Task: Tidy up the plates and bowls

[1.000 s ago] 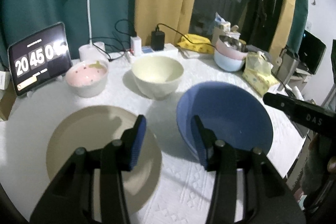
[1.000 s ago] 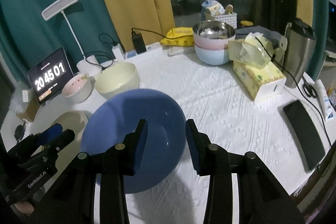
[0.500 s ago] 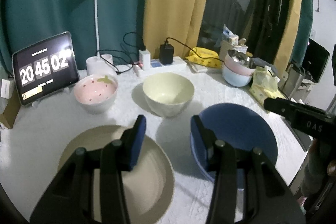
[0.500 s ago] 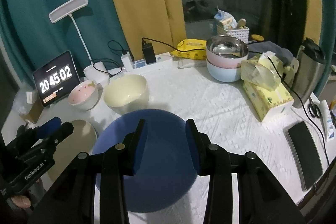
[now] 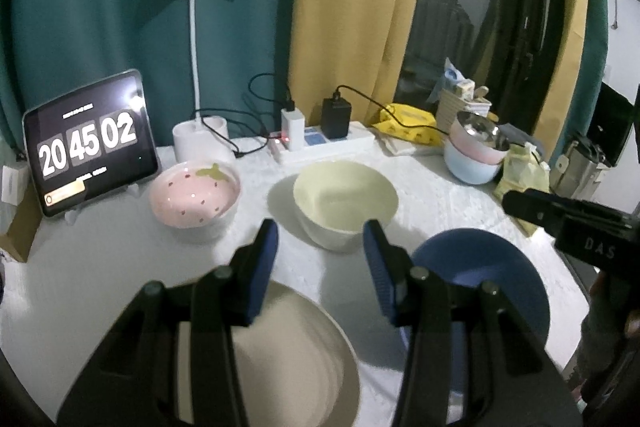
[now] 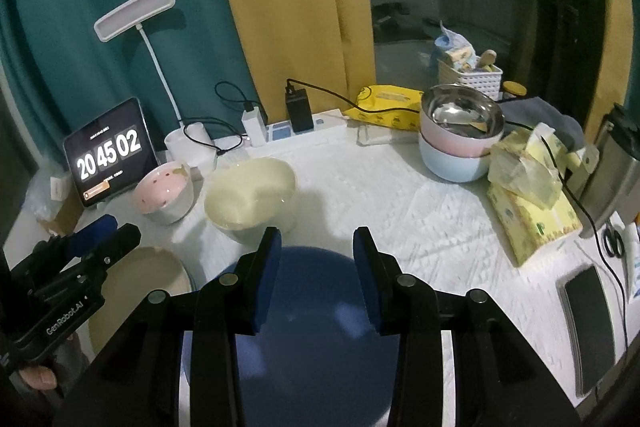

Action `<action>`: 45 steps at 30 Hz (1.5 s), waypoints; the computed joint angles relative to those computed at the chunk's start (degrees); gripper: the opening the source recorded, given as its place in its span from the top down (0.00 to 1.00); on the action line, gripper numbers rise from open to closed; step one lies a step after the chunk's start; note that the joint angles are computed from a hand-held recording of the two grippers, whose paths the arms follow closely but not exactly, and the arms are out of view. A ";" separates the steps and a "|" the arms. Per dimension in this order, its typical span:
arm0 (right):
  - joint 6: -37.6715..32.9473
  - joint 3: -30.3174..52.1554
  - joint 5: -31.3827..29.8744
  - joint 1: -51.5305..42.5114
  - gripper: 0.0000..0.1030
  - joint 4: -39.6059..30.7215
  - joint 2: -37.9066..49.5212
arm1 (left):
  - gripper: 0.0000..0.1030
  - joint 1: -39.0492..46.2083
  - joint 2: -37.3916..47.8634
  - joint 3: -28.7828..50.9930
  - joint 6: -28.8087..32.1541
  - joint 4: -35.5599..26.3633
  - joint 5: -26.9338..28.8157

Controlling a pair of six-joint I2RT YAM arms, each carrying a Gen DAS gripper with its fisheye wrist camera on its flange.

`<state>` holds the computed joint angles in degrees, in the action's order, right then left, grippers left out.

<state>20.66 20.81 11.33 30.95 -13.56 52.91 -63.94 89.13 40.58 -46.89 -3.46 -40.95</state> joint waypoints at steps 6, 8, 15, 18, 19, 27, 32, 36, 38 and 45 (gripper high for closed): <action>-1.79 2.50 -1.37 -0.93 0.62 4.21 6.97 | 0.55 2.93 1.05 0.54 2.45 2.08 1.76; -2.33 3.43 -1.71 -1.16 0.62 5.39 9.27 | 0.55 4.01 1.59 0.84 3.26 2.82 2.50; -4.08 6.47 -3.51 -2.84 0.62 8.63 16.22 | 0.55 7.51 4.06 2.81 5.99 3.66 5.09; -4.78 8.10 -3.59 -3.19 0.62 9.27 19.14 | 0.55 8.92 4.92 3.53 7.15 3.74 6.01; -5.06 8.81 -3.57 -3.33 0.62 9.54 20.43 | 0.55 9.53 5.34 3.91 7.52 3.67 6.42; -6.31 13.69 -4.33 -4.15 0.62 11.39 28.79 | 0.55 13.94 9.64 6.69 9.87 5.29 10.58; -6.88 16.95 -5.72 -5.14 0.62 12.77 34.93 | 0.55 16.01 14.52 8.80 9.79 7.32 12.15; -7.31 19.42 -6.99 -6.05 0.62 13.71 40.32 | 0.55 18.04 18.05 10.91 8.71 7.02 14.39; -7.60 20.36 -7.74 -6.51 0.62 14.15 42.61 | 0.55 19.07 19.33 11.71 8.09 6.62 16.37; -7.32 22.70 -9.49 -7.67 0.62 15.40 48.15 | 0.55 20.73 22.72 14.41 8.06 5.72 19.62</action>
<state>13.34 43.51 1.84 23.28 1.84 101.06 -43.21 111.85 54.99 -38.82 2.26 -21.33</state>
